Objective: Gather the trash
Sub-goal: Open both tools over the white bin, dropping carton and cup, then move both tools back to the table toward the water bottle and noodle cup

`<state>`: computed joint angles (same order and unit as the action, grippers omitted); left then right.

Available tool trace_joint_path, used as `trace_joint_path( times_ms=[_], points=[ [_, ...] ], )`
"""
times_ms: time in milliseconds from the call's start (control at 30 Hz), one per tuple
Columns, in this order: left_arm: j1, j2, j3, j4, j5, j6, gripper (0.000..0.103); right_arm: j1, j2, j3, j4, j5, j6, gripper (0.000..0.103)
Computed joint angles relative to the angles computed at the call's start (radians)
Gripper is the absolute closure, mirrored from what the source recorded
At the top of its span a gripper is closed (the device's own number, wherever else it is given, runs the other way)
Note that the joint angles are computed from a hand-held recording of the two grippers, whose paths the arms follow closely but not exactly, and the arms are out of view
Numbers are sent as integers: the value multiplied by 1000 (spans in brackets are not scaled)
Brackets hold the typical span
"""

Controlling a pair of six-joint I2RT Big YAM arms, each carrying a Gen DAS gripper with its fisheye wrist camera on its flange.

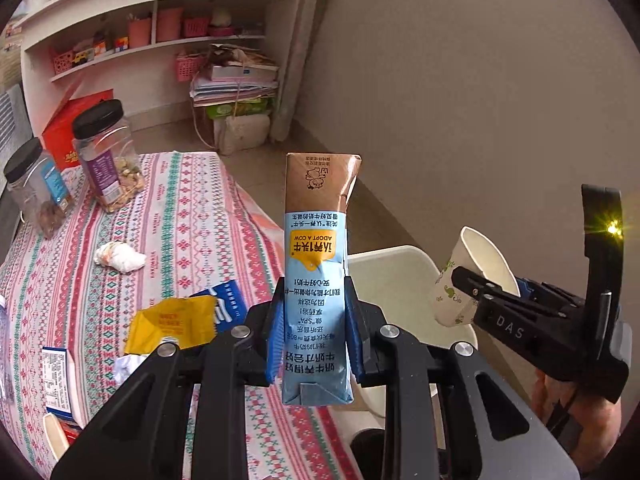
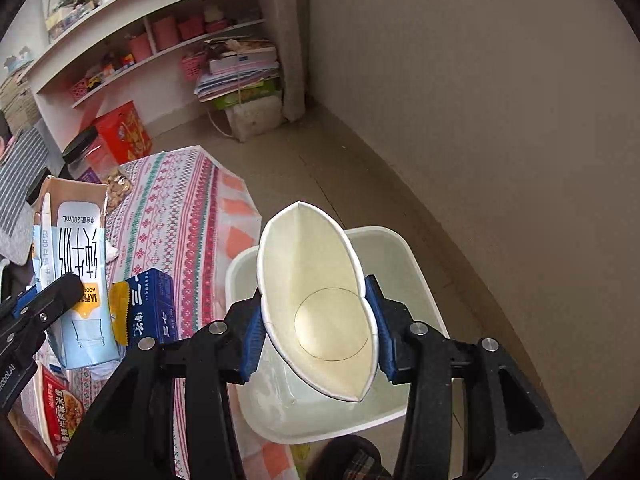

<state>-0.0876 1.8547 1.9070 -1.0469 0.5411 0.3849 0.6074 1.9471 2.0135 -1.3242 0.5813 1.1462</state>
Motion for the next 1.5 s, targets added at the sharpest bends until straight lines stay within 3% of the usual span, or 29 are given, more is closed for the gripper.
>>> trace_joint_path(
  times_ms=[167,233,467,667,833,1067,1367,1500],
  points=[
    [-62,3,3,-23,-3,-19,77,1,-50,-78,-40,32,125,46],
    [-81,15,18,-50,1,-32,77,3,-78,-116,-46,55,188,27],
    [-108,35,45,-79,-6,-71,71,16,-149,-207,-46,116,290,23],
    [-102,-7,-23,3,-46,-77,70,32,-116,-149,-77,171,253,22],
    [-75,-47,-78,89,-74,-73,51,49,-78,-85,-63,227,215,9],
    [-12,-95,-137,233,-126,-105,32,68,21,78,-103,276,149,7],
    [67,-76,-106,259,-167,-90,19,90,168,318,-121,286,48,7],
    [108,-45,-65,237,-169,-93,16,98,266,483,-156,275,-11,7]
  ],
)
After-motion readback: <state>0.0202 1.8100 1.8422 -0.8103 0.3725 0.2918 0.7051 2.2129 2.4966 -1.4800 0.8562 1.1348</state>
